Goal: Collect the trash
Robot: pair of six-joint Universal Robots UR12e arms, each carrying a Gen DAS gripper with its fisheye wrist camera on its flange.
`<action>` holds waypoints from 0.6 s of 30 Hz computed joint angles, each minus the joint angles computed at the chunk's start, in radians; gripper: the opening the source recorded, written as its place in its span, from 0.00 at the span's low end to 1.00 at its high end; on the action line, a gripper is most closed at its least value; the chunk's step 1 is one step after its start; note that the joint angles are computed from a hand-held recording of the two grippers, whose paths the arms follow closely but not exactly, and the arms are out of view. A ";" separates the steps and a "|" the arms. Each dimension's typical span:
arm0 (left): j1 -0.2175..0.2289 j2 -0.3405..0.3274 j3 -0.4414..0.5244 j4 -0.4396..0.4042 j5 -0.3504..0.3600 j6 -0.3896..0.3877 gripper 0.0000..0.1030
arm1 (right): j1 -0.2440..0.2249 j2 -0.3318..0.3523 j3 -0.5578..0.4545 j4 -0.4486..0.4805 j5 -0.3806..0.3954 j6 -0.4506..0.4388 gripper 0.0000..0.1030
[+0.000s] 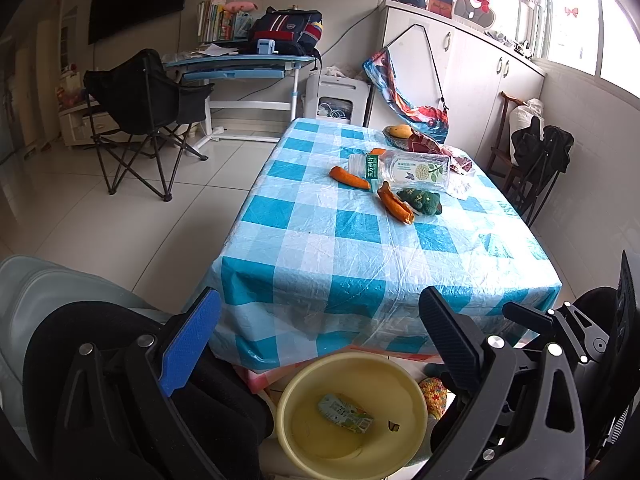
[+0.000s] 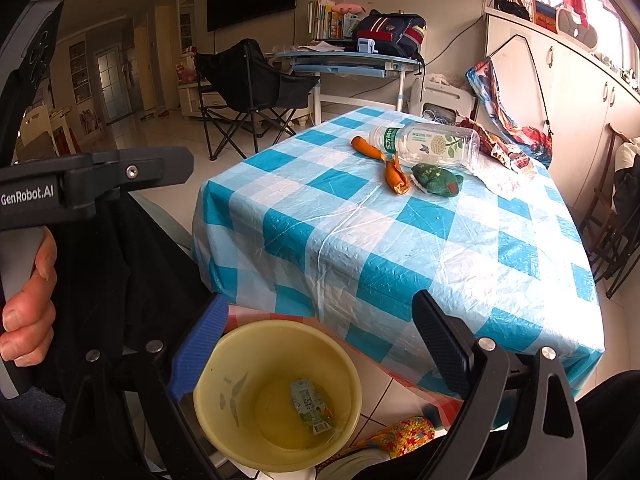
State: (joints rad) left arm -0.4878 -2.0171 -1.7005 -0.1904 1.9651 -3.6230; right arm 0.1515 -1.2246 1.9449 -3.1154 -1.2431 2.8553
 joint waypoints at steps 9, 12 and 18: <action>0.000 0.000 0.000 -0.001 0.000 -0.001 0.93 | -0.001 0.000 0.002 -0.009 -0.002 0.004 0.87; 0.000 0.000 -0.001 0.000 -0.001 -0.002 0.93 | -0.001 0.000 0.001 -0.010 -0.002 0.005 0.87; 0.001 0.000 0.000 -0.005 -0.002 -0.005 0.93 | -0.001 0.000 0.002 -0.013 -0.001 0.006 0.87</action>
State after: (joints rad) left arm -0.4867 -2.0168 -1.7006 -0.1951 1.9633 -3.6279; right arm 0.1505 -1.2250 1.9470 -3.1284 -1.2444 2.8612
